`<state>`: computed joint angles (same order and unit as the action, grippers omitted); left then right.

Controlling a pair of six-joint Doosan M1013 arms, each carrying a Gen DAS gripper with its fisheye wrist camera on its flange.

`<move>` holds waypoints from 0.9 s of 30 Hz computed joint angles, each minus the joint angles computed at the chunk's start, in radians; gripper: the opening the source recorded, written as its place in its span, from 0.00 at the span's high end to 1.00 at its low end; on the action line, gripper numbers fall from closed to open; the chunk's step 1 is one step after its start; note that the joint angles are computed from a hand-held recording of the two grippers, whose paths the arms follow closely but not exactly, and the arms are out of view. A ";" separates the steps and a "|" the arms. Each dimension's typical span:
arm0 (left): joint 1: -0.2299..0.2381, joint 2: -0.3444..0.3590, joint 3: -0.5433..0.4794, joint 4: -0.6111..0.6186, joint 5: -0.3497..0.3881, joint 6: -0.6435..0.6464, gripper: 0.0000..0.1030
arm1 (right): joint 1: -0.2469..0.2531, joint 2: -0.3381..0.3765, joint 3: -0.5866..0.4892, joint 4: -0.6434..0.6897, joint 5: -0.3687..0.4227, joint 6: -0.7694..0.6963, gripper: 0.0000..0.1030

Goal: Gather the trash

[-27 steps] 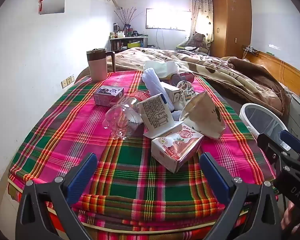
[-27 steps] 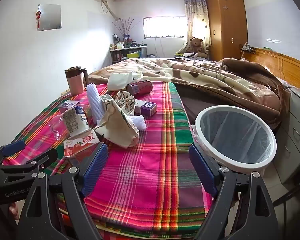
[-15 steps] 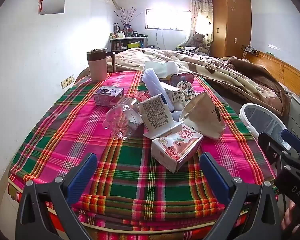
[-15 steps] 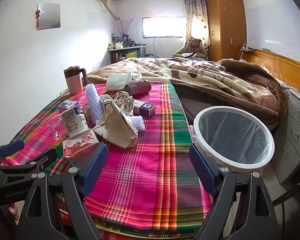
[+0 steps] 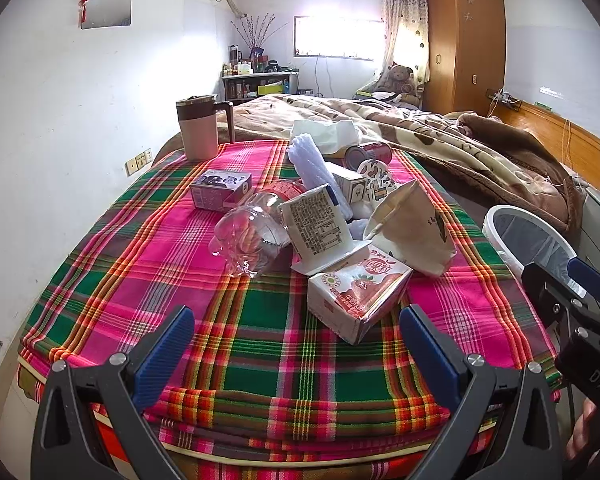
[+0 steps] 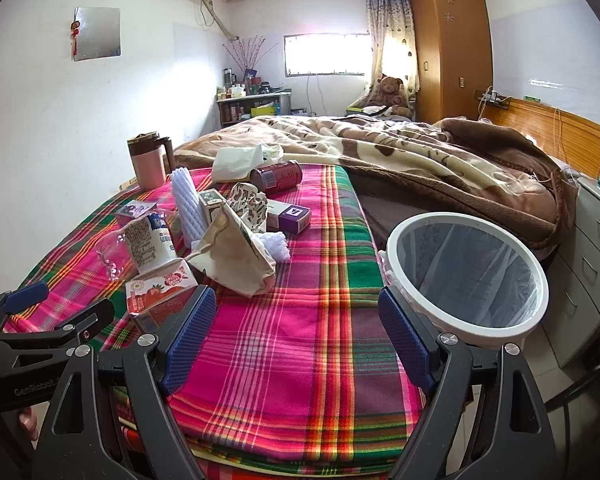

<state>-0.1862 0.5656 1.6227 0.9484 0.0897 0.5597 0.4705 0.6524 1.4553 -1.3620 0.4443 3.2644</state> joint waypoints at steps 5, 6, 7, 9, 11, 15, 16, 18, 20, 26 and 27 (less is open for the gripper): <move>0.000 0.000 0.000 0.000 -0.001 0.001 0.00 | -0.001 0.001 0.000 0.000 0.001 0.000 0.18; 0.000 0.000 0.000 -0.005 0.000 0.005 0.00 | -0.001 0.001 0.001 -0.001 0.001 0.000 0.18; 0.000 0.000 0.000 -0.005 0.000 0.005 0.00 | -0.001 0.000 0.002 -0.003 -0.001 0.003 0.18; 0.001 0.001 0.000 0.006 -0.001 -0.007 0.00 | 0.000 0.000 0.001 -0.002 0.001 0.001 0.18; 0.002 0.000 0.000 0.014 -0.002 -0.015 0.00 | 0.000 0.000 0.001 -0.002 0.002 0.002 0.18; 0.003 0.000 0.000 0.004 -0.003 -0.005 0.00 | 0.000 0.000 0.001 0.000 0.001 0.000 0.18; 0.003 0.000 0.000 0.004 -0.004 -0.004 0.00 | -0.001 -0.001 0.002 -0.002 0.001 0.001 0.18; 0.003 0.000 0.000 0.004 -0.002 -0.005 0.00 | 0.000 0.000 0.000 -0.001 0.003 0.000 0.18; 0.003 0.000 0.000 -0.001 -0.003 0.000 0.00 | -0.001 0.000 0.001 -0.003 0.002 0.003 0.18; 0.004 0.000 0.000 -0.017 -0.004 0.016 0.00 | 0.000 0.000 0.001 0.001 0.002 -0.001 0.18; 0.004 0.000 0.000 -0.029 -0.006 0.027 0.00 | 0.000 0.000 0.001 0.001 0.002 -0.002 0.18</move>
<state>-0.1818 0.5656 1.6227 0.9199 0.0836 0.5863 0.4700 0.6520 1.4564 -1.3610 0.4466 3.2628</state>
